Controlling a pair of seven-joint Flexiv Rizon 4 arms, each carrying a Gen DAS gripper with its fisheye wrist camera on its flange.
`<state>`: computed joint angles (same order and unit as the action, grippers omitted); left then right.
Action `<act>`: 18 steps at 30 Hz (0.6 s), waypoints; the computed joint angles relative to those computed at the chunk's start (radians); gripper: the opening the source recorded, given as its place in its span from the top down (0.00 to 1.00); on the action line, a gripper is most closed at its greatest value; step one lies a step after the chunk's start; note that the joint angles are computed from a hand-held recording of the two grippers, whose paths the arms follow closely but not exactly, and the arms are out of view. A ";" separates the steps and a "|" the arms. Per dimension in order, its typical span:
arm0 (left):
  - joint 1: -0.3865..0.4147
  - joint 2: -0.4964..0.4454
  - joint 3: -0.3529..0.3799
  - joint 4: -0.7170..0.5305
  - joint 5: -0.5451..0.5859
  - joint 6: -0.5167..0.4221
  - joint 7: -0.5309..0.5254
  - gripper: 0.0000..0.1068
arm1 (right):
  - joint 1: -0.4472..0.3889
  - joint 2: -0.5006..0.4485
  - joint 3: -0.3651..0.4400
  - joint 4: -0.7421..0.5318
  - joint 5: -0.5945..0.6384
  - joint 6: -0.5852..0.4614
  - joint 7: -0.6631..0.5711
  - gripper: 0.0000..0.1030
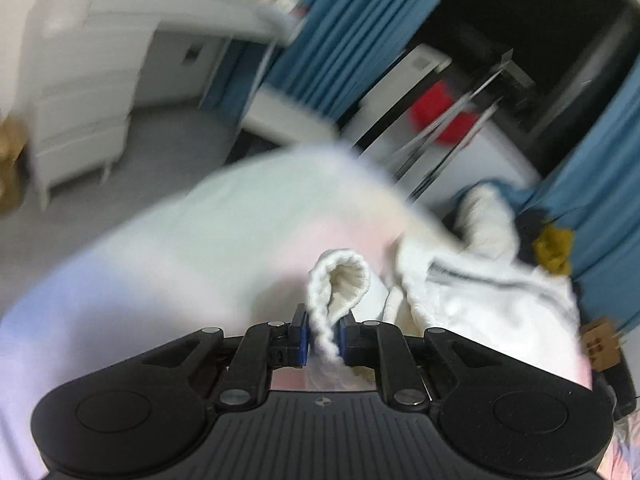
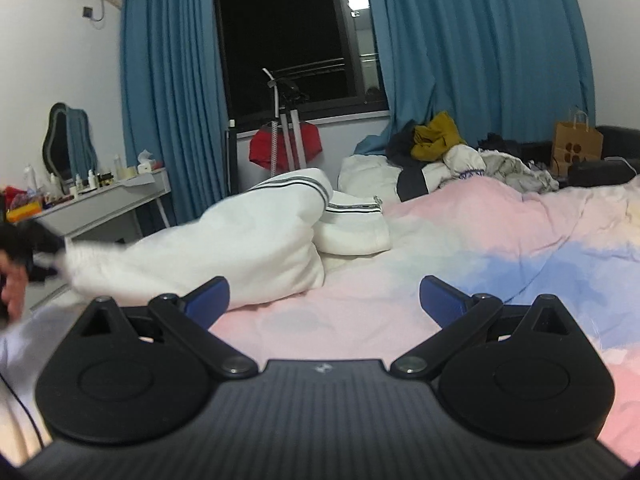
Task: Fold clothes
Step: 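Lift the cuff with the left gripper and drag the leg across the bed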
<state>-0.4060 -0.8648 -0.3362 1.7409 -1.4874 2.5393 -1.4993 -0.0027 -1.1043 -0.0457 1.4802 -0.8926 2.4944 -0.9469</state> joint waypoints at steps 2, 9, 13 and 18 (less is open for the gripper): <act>-0.017 -0.002 0.015 0.056 0.038 0.008 -0.075 0.79 | -0.002 -0.007 -0.003 -0.012 -0.019 -0.012 0.013 0.00; -0.059 0.074 0.008 0.129 -0.011 0.043 0.024 0.44 | -0.042 -0.036 -0.013 -0.078 -0.171 -0.011 0.215 0.00; -0.114 0.096 0.023 0.142 -0.089 0.180 0.076 0.24 | -0.031 -0.046 -0.036 -0.088 -0.178 -0.003 0.251 0.00; -0.069 0.093 0.029 0.089 0.014 0.145 0.233 0.23 | -0.017 -0.082 -0.055 -0.147 -0.220 -0.047 0.333 0.00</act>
